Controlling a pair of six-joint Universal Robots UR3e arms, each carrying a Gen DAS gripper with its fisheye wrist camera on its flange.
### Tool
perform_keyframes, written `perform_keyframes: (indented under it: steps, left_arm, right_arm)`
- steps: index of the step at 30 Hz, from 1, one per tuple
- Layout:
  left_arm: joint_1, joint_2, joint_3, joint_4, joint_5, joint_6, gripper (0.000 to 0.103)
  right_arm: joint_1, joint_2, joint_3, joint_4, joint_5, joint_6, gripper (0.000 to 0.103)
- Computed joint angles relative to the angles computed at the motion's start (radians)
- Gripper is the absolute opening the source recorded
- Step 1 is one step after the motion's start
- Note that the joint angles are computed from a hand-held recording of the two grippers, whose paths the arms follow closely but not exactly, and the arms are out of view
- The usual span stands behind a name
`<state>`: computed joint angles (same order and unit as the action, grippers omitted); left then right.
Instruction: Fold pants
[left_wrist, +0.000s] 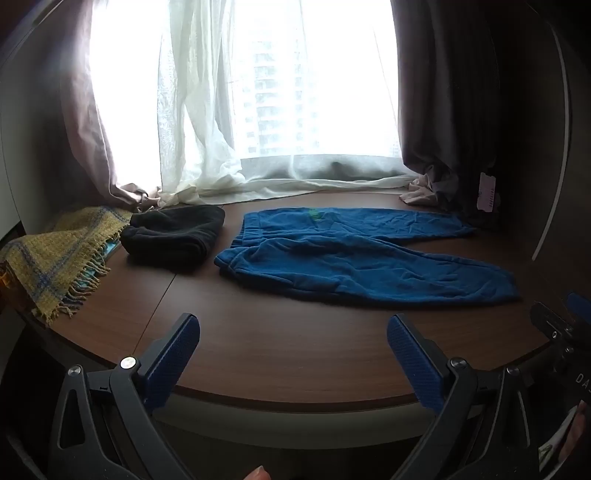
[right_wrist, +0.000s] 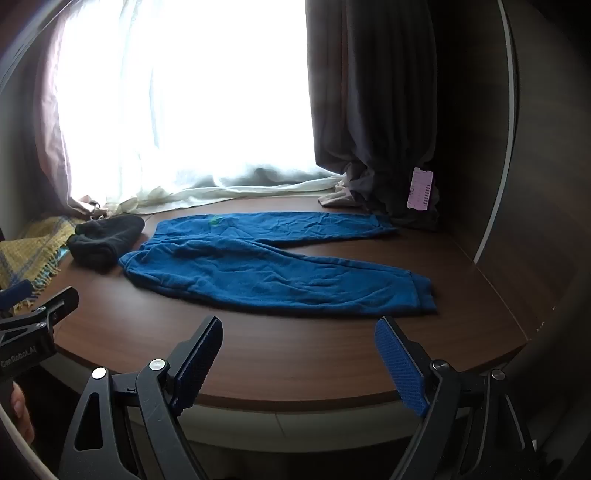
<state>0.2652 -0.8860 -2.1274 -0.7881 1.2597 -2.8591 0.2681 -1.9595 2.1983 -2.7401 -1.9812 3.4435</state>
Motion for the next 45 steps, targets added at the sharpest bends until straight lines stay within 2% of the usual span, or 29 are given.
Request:
perform_keyframes:
  steps: [3,5,14,15,19,45]
  left_arm:
    - [0.099,0.046,0.003,-0.073,-0.063,0.055,0.103]
    - [0.097,0.033,0.008,-0.066,-0.07,0.047,0.103]
    - [0.013,-0.004,0.015,-0.001,-0.012,-0.009,0.103]
    - [0.008,-0.01,0.017,0.002,-0.008,-0.012,0.103]
    - [-0.016,-0.031,0.022,0.025,0.013,-0.017,0.103]
    - [-0.023,-0.05,0.034,0.034,0.002,-0.018,0.103]
  right_arm:
    - [-0.008,-0.01,0.003,0.007,0.006,-0.005,0.086]
    - [-0.015,-0.017,0.009,0.006,0.009,-0.009,0.086]
    - [-0.013,-0.038,-0.007,0.041,0.012,-0.009,0.086]
    - [-0.021,-0.009,0.011,-0.008,0.021,-0.015,0.086]
    - [-0.034,-0.007,0.002,0.001,0.031,-0.024,0.086]
    - [-0.049,0.003,-0.002,-0.007,0.047,-0.031,0.086]
